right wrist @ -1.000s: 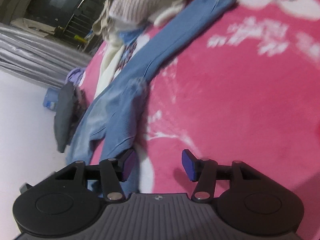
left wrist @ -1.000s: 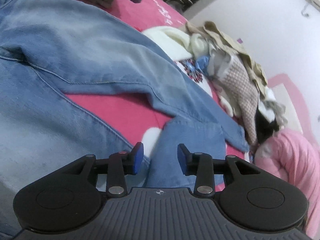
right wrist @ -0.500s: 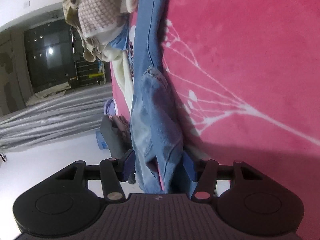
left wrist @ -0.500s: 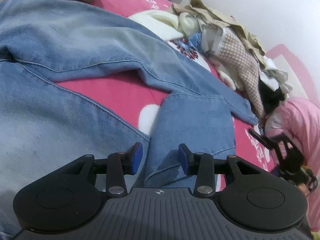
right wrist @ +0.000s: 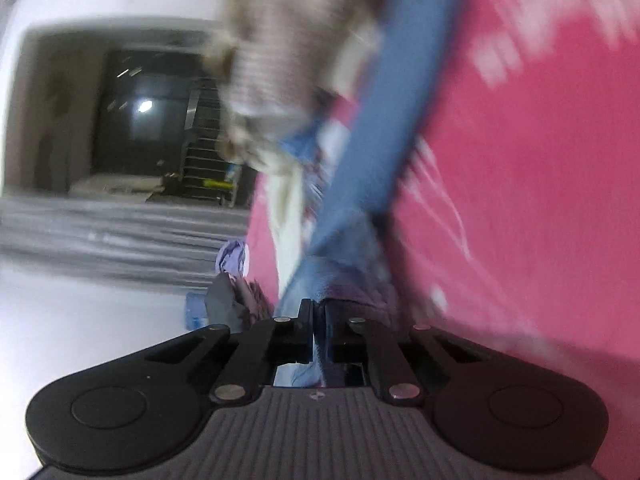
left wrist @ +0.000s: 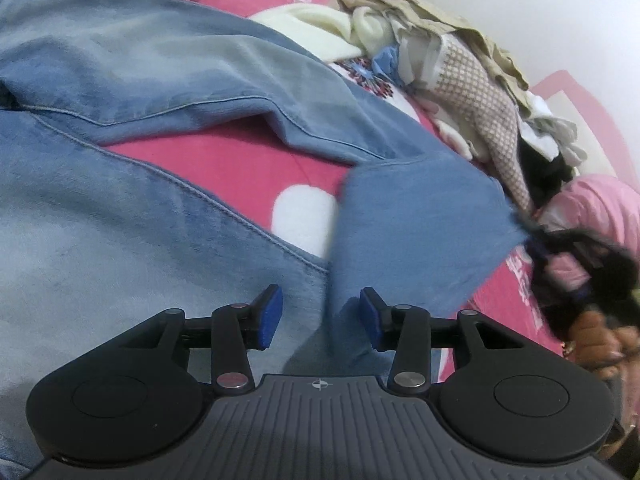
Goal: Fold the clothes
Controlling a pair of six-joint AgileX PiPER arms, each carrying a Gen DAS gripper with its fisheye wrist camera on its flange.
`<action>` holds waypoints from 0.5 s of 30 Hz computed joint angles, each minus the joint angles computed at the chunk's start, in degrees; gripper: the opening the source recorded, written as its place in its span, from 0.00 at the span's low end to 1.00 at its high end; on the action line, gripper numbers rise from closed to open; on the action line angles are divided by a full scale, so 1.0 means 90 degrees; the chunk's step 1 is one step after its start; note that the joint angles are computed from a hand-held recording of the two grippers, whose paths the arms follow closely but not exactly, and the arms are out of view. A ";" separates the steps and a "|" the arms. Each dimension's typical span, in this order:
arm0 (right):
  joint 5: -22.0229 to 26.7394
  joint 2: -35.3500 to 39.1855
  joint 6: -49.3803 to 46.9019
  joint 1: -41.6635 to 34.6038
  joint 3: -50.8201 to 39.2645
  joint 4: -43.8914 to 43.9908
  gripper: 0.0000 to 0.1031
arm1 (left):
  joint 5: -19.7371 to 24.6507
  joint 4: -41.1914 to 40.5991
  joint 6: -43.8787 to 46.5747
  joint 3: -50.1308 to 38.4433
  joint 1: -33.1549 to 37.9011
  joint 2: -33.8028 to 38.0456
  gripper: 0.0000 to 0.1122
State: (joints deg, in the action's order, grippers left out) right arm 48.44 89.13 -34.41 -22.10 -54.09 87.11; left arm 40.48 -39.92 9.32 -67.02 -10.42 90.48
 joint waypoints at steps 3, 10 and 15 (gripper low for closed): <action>-0.0200 -0.1108 0.0162 -0.0451 -0.0351 -0.1701 0.06 | 0.0054 0.0027 0.0044 -0.0100 -0.0133 0.0041 0.38; 0.0942 -0.2077 0.1155 -0.1959 -0.1064 -0.6117 0.07 | -0.0034 0.0867 -0.0349 -0.0427 -0.0856 0.0204 0.39; 0.1490 -0.1506 0.1770 -0.2764 -0.1244 -0.6395 0.07 | 0.0050 0.1459 -0.0822 -0.0714 -0.1197 0.0326 0.39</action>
State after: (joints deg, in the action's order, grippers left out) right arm 61.85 75.57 -18.48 -46.97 -65.29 29.56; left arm 40.93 -26.78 1.93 -73.44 -21.19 93.41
